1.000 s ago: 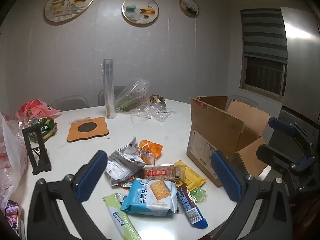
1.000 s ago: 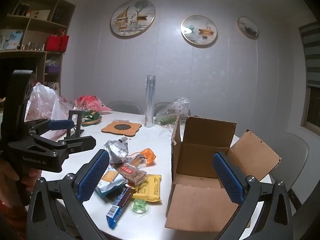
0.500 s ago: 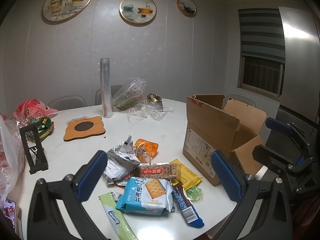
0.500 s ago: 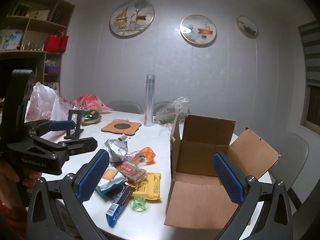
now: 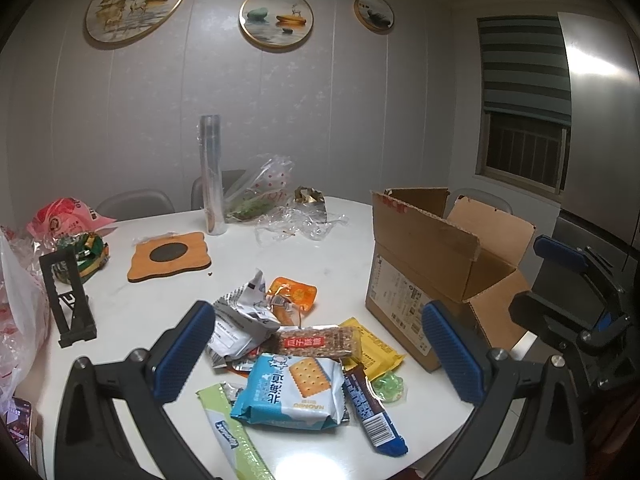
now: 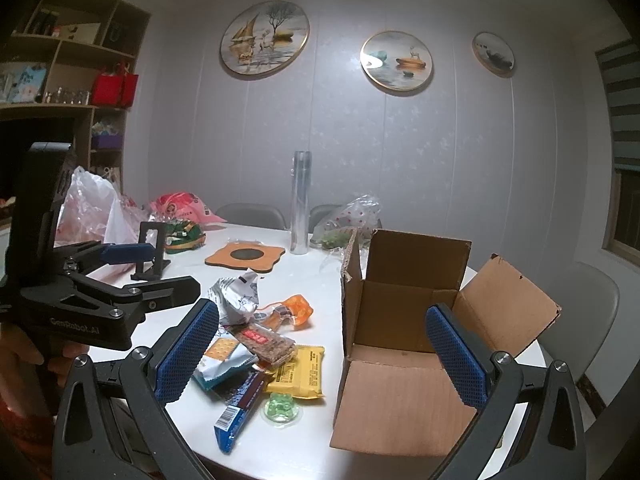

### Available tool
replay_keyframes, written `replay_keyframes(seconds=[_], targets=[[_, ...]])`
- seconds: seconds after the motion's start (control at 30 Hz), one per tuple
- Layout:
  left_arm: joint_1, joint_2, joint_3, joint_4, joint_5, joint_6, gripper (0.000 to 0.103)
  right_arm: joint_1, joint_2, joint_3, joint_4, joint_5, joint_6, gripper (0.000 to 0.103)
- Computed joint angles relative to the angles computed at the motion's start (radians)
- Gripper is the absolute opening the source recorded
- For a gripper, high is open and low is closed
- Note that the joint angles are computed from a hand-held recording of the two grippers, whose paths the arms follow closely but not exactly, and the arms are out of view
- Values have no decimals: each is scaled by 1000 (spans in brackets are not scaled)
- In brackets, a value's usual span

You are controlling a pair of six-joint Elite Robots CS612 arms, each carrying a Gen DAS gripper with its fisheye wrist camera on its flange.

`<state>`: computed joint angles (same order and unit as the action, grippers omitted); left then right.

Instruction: Organize snacks

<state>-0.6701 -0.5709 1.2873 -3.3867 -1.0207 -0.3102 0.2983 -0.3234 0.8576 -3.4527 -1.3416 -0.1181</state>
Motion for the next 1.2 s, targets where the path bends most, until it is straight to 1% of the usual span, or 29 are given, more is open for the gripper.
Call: replay_keyframes(seconds=[0.33, 0.67, 0.87, 1.0, 1.1, 1.2], targets=[[0, 1, -1, -4, -4, 2, 102, 2, 1, -1, 3, 14, 3, 103], [-1, 2, -1, -5, -4, 2, 102, -2, 10, -19, 11, 36, 42, 103], [-1, 2, -1, -7, -4, 3, 102, -3, 12, -20, 9, 41, 45, 103], [0, 1, 5, -21, -8, 7, 102, -1, 15, -21, -11, 39, 37, 103], [2, -3, 13, -27, -12, 0, 102, 3, 19, -14, -65, 22, 39, 103], [2, -7, 22, -32, -8, 1, 102, 4, 8, 3, -57, 40, 33, 103]])
